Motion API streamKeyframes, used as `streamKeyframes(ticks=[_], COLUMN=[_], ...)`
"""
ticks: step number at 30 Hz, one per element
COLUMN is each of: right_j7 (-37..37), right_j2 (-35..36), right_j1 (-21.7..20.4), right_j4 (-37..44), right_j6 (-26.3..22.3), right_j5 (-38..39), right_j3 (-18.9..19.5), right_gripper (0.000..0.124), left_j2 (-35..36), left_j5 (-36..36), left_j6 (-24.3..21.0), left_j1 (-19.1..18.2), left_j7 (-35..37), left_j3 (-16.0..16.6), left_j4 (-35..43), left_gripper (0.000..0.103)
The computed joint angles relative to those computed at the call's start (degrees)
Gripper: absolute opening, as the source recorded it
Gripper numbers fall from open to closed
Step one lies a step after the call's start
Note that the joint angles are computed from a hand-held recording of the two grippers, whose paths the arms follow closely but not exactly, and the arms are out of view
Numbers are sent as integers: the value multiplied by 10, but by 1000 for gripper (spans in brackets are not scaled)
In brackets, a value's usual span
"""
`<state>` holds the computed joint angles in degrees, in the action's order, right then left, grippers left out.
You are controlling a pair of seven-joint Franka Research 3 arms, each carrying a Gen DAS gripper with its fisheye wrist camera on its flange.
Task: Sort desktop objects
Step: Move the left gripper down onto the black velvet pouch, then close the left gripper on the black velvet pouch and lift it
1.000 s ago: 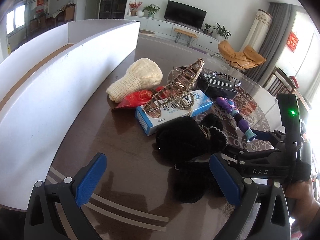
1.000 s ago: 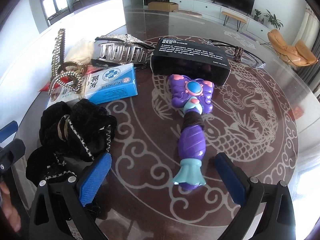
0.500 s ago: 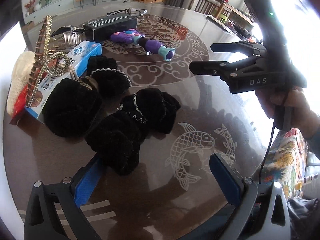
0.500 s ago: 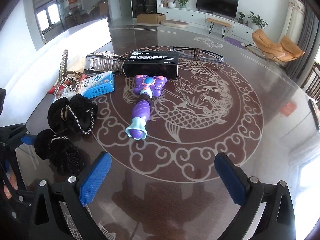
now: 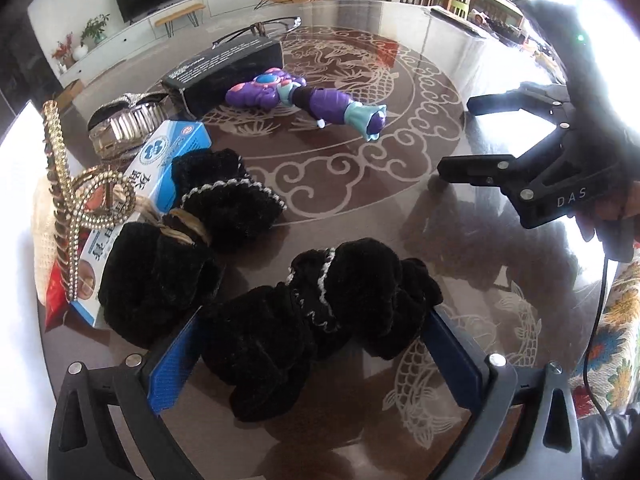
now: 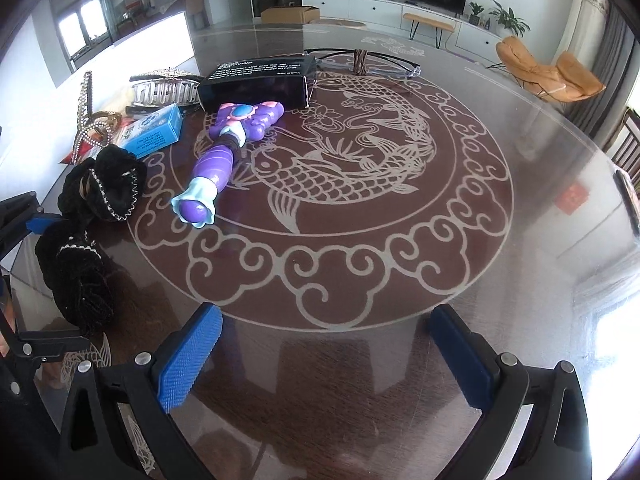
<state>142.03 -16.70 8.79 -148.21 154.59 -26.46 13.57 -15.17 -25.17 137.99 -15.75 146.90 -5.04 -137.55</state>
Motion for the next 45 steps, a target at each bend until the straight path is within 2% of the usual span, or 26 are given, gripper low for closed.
streamKeyframes(ticks=[3,4,5,7,9,10,12,13,14,18,21,26,28,31,34,37,41,43,45], right_j7=[9,-13,-50,-108,-120,-116,-102,-93,-81,-39,-28,-6,1,8,13,22,35,55,77], right_j2=[-9,-10,-8,-9,-11,-14,-20,-22,-24,-20,-20,-17,-16,-18,-17,-15,-17,-17,-17], right_j1=[-20,-15,-2,20,18,12,-2,-10,-18,-40,-39,-46,-47,-46,-46,-49,-54,-63,-70], right_j4=[-26,-30,-29,-20,-15,-19,-29,-33,-36,-32,-30,-32,-31,-33,-33,-33,-37,-37,-36], right_j6=[57,66,64,28,8,12,28,35,40,42,42,53,55,54,56,60,67,70,68], right_j5=[-50,-39,-16,45,68,66,53,46,38,12,2,-21,-28,-32,-39,-47,-62,-77,-93], right_j3=[8,0,-13,-32,-29,-24,-10,-3,4,25,24,29,30,28,28,30,33,42,49], right_gripper=[103,103,103,103,103,103,103,103,103,103,103,103,103,103,103,103,103,103,103], left_j2=[-9,-19,-31,-50,-66,-71,-80,-81,-84,-92,-76,-50,-48,-49,-58,-71,-43,-41,-35], left_j5=[2,-12,-23,-19,-5,-4,-2,5,14,41,33,59,59,33,48,48,-62,-90,-52], left_j6=[1,7,10,9,-3,-21,-95,-128,-137,-96,-79,-17,-30,-109,-137,-95,-99,-55,-4], left_j1=[-4,-7,-10,-5,2,0,-4,-1,4,18,20,49,52,48,58,69,63,57,55], left_j7=[-2,8,17,6,-2,9,59,77,85,88,68,-99,-141,-115,-85,-93,-151,-212,-273], left_j3=[-4,2,9,14,23,33,57,60,56,39,37,9,17,47,47,45,64,34,0], left_j4=[-7,-17,-28,-43,-53,-53,-43,-36,-35,-48,-37,-28,-19,3,8,-2,31,27,20], left_gripper=[103,93,82,73,73,73,75,77,77,78,78,78,78,78,78,78,78,78,78])
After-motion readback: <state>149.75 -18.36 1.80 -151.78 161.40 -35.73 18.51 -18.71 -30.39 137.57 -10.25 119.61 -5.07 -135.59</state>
